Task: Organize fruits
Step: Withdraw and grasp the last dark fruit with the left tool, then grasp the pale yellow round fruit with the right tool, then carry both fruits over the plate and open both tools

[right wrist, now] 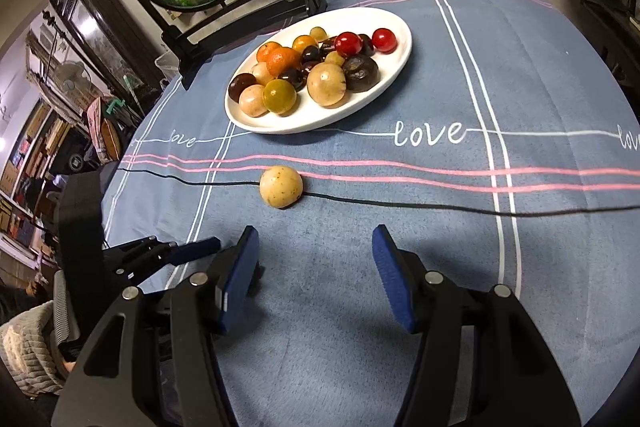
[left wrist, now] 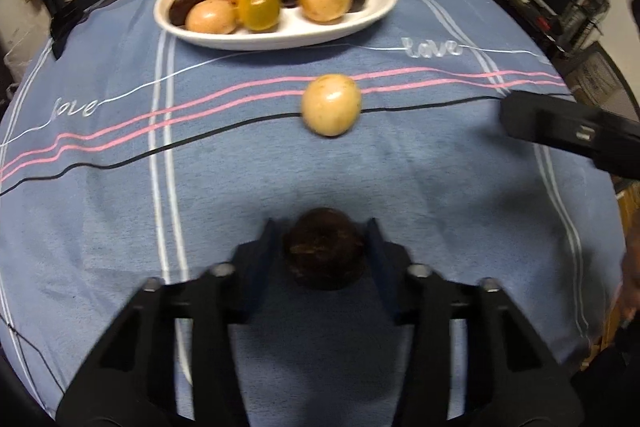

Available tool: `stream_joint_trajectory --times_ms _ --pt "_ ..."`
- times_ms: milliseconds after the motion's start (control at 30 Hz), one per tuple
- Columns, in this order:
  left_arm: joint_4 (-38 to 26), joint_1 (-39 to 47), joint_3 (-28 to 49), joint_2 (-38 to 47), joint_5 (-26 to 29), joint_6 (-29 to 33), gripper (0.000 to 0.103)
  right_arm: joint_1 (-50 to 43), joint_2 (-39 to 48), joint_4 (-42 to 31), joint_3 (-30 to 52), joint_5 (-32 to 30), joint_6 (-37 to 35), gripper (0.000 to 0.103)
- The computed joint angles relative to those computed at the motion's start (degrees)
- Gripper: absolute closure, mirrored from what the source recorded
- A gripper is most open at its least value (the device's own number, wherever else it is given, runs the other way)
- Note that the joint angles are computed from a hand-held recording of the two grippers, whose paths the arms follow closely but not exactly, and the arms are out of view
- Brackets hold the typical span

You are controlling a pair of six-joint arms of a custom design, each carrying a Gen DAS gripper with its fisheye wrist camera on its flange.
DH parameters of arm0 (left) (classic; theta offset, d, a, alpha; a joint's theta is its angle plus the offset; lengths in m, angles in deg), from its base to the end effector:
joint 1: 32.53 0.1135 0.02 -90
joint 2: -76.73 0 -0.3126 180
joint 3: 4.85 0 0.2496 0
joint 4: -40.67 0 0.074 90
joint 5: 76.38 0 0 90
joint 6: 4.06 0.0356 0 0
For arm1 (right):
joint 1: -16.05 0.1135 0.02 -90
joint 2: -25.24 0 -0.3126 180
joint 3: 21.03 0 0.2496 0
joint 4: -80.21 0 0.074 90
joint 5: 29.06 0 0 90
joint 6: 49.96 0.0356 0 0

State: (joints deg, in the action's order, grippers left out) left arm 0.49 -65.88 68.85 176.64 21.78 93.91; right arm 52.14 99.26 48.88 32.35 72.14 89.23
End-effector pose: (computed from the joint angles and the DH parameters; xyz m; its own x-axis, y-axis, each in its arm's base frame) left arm 0.2825 -0.1920 0.2111 -0.6760 0.6092 -0.4147 0.6921 0.7181 -0.0733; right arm 0.1937 0.1326 0.2402 -0.7802 0.3501 -0.5184 0.1673 0.9153 0.3663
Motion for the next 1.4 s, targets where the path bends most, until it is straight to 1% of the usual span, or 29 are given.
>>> stream_joint_trajectory --times_ms 67,233,433,467,500,567,667,767,867,967,1100,1200,1300,1400 --pt "0.47 -0.24 -0.48 -0.38 -0.40 0.20 0.060 -0.35 2.51 0.66 1.31 0.08 -2.49 0.043" --pt "0.24 1.86 -0.82 -1.89 0.25 -0.86 0.061 -2.30 12.93 3.36 6.80 -2.42 -11.07 0.043" --pt "-1.04 5.16 -0.14 -2.55 -0.15 -2.64 0.061 -3.42 22.51 4.50 12.18 -4.49 -16.09 0.043" --pt "-1.19 5.54 -0.03 -2.51 -0.30 -2.71 0.061 -3.38 23.45 4.96 12.53 -4.31 -16.43 0.046" --pt "-1.32 5.80 0.16 -2.39 -0.61 -2.84 0.061 -3.32 23.94 6.52 12.17 -4.05 -16.98 0.058" --pt "-1.55 6.34 0.41 -2.22 -0.59 -2.90 0.061 -3.51 24.47 7.08 12.17 -4.47 -17.54 0.064" --pt "-1.88 6.74 1.46 -1.61 -0.50 -3.13 0.061 -4.30 23.19 8.02 11.22 -5.84 -18.04 0.064" --pt "-2.41 6.70 4.33 -0.48 -0.51 -2.57 0.061 -5.34 19.53 7.73 10.75 -5.59 -17.88 0.064" --pt "-3.64 5.96 10.52 2.26 -0.55 -2.24 0.061 -8.06 15.79 6.03 12.40 -3.79 -19.57 0.064" --pt "-4.47 4.81 18.11 6.24 -1.55 -1.71 0.061 -11.92 15.37 4.85 15.45 -3.91 -21.32 0.064" --pt "-7.15 3.37 30.51 13.68 -2.85 -2.28 0.061 -17.77 19.00 3.29 21.84 -4.96 -25.08 0.064" --pt "-9.51 2.83 38.48 18.61 -3.66 -3.02 0.061 -20.08 22.77 2.83 25.86 -6.00 -27.06 0.064" --pt "-11.77 2.76 44.82 22.81 -3.94 -3.16 0.061 -21.43 25.70 2.48 28.15 -7.41 -27.72 0.064" --pt "-14.36 3.00 50.18 26.56 -3.92 -3.61 0.060 -21.74 26.75 2.64 28.02 -8.15 -27.46 0.063"
